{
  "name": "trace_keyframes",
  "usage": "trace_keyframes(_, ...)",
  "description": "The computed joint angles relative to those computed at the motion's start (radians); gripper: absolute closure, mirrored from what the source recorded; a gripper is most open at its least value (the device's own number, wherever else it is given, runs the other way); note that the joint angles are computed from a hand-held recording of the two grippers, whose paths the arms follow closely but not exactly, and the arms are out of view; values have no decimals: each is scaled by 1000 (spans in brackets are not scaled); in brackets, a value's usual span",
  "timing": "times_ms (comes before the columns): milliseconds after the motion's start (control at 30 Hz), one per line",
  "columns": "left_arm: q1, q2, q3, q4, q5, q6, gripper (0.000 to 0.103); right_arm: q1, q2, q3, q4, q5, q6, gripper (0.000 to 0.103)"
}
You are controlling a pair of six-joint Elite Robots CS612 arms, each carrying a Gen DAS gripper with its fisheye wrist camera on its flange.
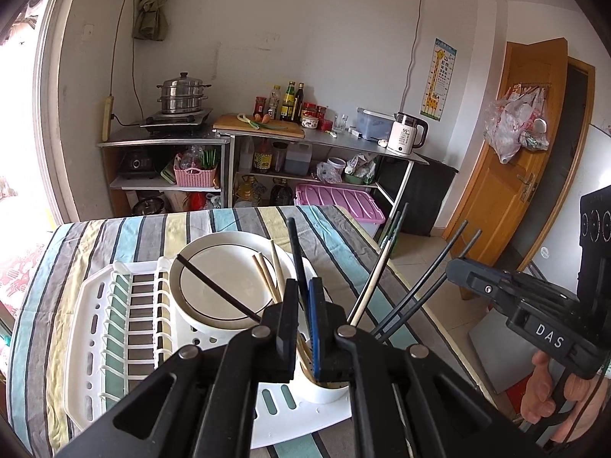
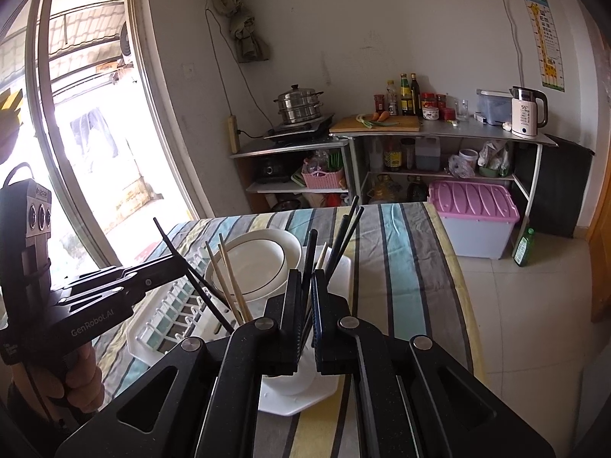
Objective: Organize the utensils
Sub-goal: 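Lower the black chopstick into the cup with the left tool while the right tool releases its black one, then withdraw both open tools from the cup back over the table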
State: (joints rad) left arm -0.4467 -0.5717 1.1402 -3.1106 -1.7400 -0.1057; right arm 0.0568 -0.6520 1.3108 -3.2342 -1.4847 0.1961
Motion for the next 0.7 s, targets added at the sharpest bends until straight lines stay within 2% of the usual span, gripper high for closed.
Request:
trace_keyframes(100,0,-7,18,-17,10,1,97,1,-7,18,-22,2,0,88)
trace_keyframes(400,0,-44,119,-123,45,-10,95,17,-40,102,-111,-32,-20,85)
trace_keyframes(567,-5,-76,214,-220,88,-15,86,36,-62,173,-172,-61,-34,83)
trace_keyframes(700,-11,-103,301,-291,116,-16,82,52,-77,228,-220,-79,-42,75)
